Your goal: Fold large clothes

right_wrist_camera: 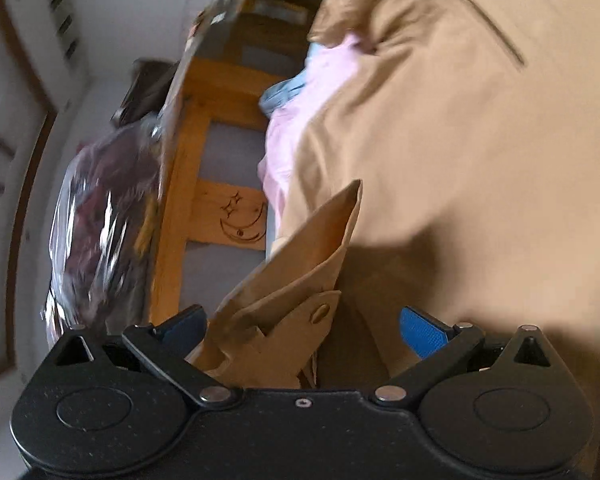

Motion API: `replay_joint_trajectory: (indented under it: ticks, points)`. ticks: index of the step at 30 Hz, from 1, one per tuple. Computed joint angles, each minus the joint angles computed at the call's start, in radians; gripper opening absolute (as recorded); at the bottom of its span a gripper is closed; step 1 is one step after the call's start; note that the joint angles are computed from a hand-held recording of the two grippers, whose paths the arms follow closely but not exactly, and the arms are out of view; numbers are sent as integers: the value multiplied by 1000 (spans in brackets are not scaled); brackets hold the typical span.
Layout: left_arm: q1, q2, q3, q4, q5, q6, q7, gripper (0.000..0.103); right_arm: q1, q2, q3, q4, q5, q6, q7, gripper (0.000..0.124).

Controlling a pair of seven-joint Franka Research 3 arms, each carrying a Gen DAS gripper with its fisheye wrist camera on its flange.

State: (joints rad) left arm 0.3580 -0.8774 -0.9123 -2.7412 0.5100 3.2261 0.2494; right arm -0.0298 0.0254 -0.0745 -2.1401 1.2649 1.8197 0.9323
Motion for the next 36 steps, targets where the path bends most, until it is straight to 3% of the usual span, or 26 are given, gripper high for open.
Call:
replay_joint_trajectory:
  ticks: [4, 7, 8, 9, 10, 11, 12, 17, 22, 26, 32, 36]
  points:
    - [-26, 70, 28, 8, -7, 5, 10, 1, 29, 2, 24, 25, -62, 77, 8, 93]
    - [-45, 69, 45, -4, -24, 0, -7, 3, 58, -5, 40, 49, -183, 105, 22, 42]
    - [-55, 60, 53, -12, -28, -1, -12, 7, 71, -19, 48, 47, -213, 143, 17, 13]
    - [-72, 48, 65, -24, -36, -9, -23, 20, 79, -27, 51, 49, -214, 160, 3, 5]
    - [-87, 34, 74, -39, -43, -7, -36, 28, 84, -30, 49, 61, -193, 153, -16, 4]
    - [-102, 18, 81, -50, -49, -15, -48, 44, 88, -36, 48, 76, -173, 148, -32, 3]
    - [-120, -6, 88, -65, -55, -25, -62, 49, 91, -43, 45, 96, -145, 144, -54, 3]
    - [-212, -42, 138, -91, -32, -154, -88, 55, 94, -62, 25, 219, 86, 136, -141, 3]
    - [-244, 57, 185, -12, 7, -415, -54, 56, 79, -100, -5, 284, 292, 184, -260, 3]
    - [-147, 149, 172, 28, 115, -377, -77, 56, 59, -119, -35, 289, 307, 183, -285, 3]
    - [108, 286, -10, 180, 377, -413, -126, 54, 6, -156, -90, 240, 213, 187, -325, 3]
    - [231, 407, -107, 293, 538, -482, -147, 24, -24, -157, -112, 227, 170, 180, -306, 3]
